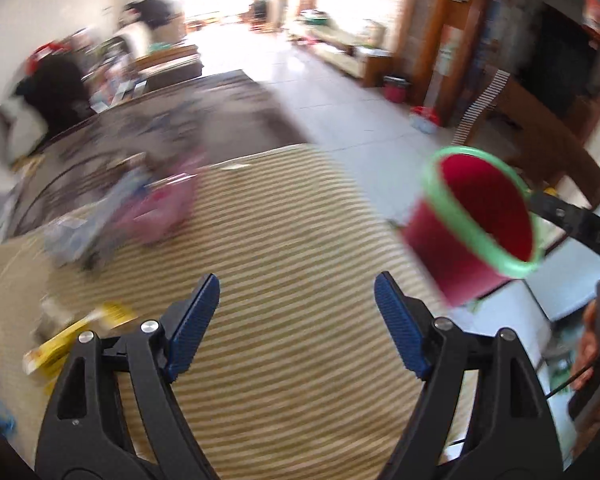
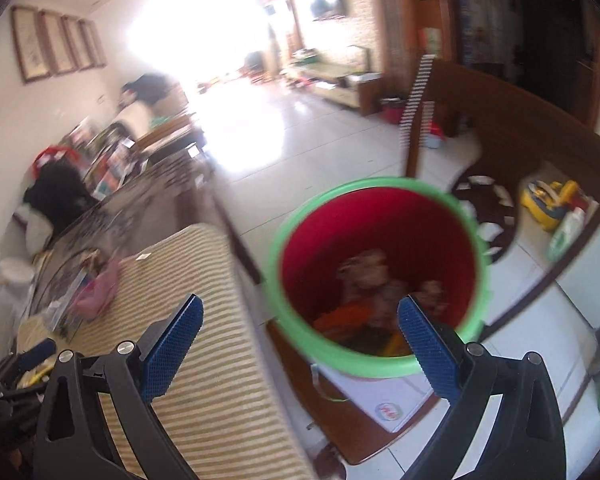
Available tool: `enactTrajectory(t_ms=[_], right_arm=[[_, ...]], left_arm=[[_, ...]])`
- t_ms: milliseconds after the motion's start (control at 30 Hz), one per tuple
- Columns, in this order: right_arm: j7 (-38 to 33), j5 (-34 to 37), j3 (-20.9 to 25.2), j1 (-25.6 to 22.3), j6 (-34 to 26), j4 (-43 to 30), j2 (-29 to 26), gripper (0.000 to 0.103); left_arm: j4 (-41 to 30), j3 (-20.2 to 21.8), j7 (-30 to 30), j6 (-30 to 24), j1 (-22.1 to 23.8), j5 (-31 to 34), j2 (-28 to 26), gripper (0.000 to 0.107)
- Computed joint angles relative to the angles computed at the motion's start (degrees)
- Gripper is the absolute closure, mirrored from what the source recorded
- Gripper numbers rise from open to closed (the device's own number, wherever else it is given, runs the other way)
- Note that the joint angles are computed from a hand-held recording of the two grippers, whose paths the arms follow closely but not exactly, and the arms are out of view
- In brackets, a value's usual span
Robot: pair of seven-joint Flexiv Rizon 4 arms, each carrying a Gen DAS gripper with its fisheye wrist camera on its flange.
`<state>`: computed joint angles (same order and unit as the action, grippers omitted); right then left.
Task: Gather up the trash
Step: 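Move both open tools back over the table toward remaining trash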
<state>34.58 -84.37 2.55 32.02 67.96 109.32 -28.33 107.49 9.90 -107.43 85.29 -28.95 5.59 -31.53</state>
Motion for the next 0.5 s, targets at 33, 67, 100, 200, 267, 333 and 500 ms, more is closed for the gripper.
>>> enactTrajectory(t_ms=[33, 67, 100, 200, 267, 333, 500], right_arm=[[-3.37, 1.61, 0.6, 0.5, 0.98, -2.64, -2.18, 0.008], [-5.78, 2.96, 0.7, 1.22, 1.74, -4.6, -3.78, 0.009], [-9.08, 4.91, 0.9, 2.04, 2.89, -6.93, -5.67, 0.008], [-18.34, 11.97, 2.31, 3.69, 5.85, -13.03, -10.7, 0.008], [-24.47, 17.84, 4.73, 4.11, 7.57, -17.26, -14.3, 0.008], [-30.29, 24.32, 8.54, 4.19, 8.83, -22.34, -18.55, 0.008], [-43.5, 36.08, 19.61, 4.97, 6.02, -35.99, -28.63, 0.008]], left_arm=[[2.24, 4.11, -2.76, -0.41, -1.32, 0.53, 1.38, 0.03], [4.09, 6.85, -5.06, -0.7, -1.77, 1.11, 2.53, 0.03], [5.85, 9.22, -7.38, -0.8, -1.82, 1.81, 3.56, 0.03], [10.17, 14.3, -14.34, -1.23, -1.51, 3.72, 6.38, 0.03], [12.85, 14.79, -17.19, -0.36, 0.58, 4.1, 8.15, 0.03], [15.64, 14.73, -19.28, 0.98, 3.17, 4.59, 9.67, 0.03], [21.45, 7.03, -13.49, 4.63, 15.26, 2.76, 11.8, 0.03]])
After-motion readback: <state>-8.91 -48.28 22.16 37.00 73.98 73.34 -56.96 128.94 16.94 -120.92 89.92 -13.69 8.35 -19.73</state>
